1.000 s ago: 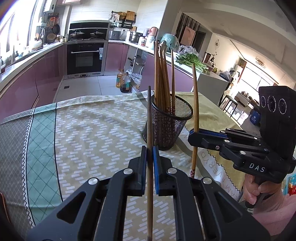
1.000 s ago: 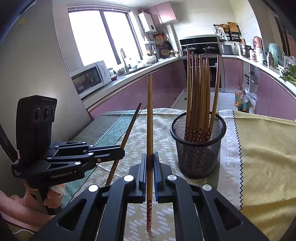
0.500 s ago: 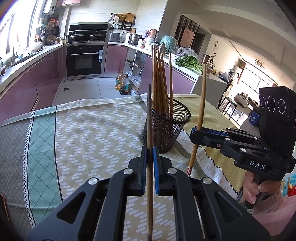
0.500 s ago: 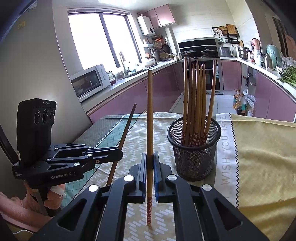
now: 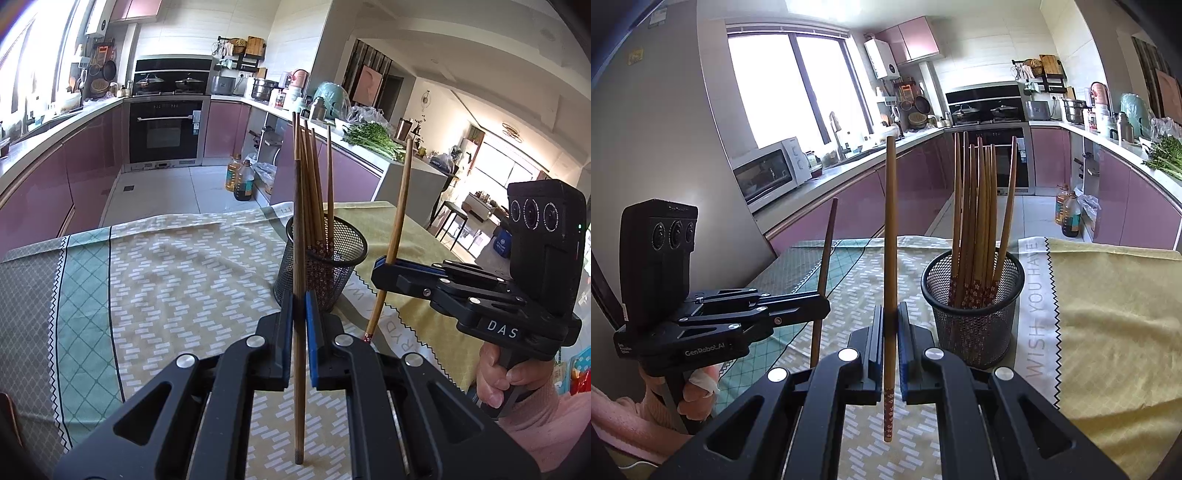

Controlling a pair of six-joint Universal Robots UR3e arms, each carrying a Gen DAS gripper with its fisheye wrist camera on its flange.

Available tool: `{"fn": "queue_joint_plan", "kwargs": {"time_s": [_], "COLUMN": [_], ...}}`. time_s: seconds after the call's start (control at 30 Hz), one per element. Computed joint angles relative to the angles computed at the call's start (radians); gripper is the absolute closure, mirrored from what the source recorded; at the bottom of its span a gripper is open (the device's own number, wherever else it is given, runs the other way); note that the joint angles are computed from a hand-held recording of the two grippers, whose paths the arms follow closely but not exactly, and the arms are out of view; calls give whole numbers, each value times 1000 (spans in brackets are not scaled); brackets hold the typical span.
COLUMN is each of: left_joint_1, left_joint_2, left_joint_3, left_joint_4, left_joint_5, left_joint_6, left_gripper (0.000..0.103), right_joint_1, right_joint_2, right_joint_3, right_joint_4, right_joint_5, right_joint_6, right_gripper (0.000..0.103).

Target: Organize utensils

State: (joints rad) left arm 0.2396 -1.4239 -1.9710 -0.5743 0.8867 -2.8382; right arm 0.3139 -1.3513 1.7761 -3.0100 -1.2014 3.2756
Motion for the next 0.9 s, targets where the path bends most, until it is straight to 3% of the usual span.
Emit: {"fn": "queue_joint_plan", "kwargs": {"time_s": [0.9], "left_joint_1": [6], "left_joint_2": [6], "left_joint_3": [17], "left_joint_4": [3], "left_joint_5": [-27], "left_joint_6": [-9], "left_gripper": [96], "right_joint_1": [-5], "right_joint_2": [-7], "right_joint_3": [-12], "right_joint_4": [-6], "right_joint_5": [-8], "right_joint_6": [10], "right_gripper": [97]}}
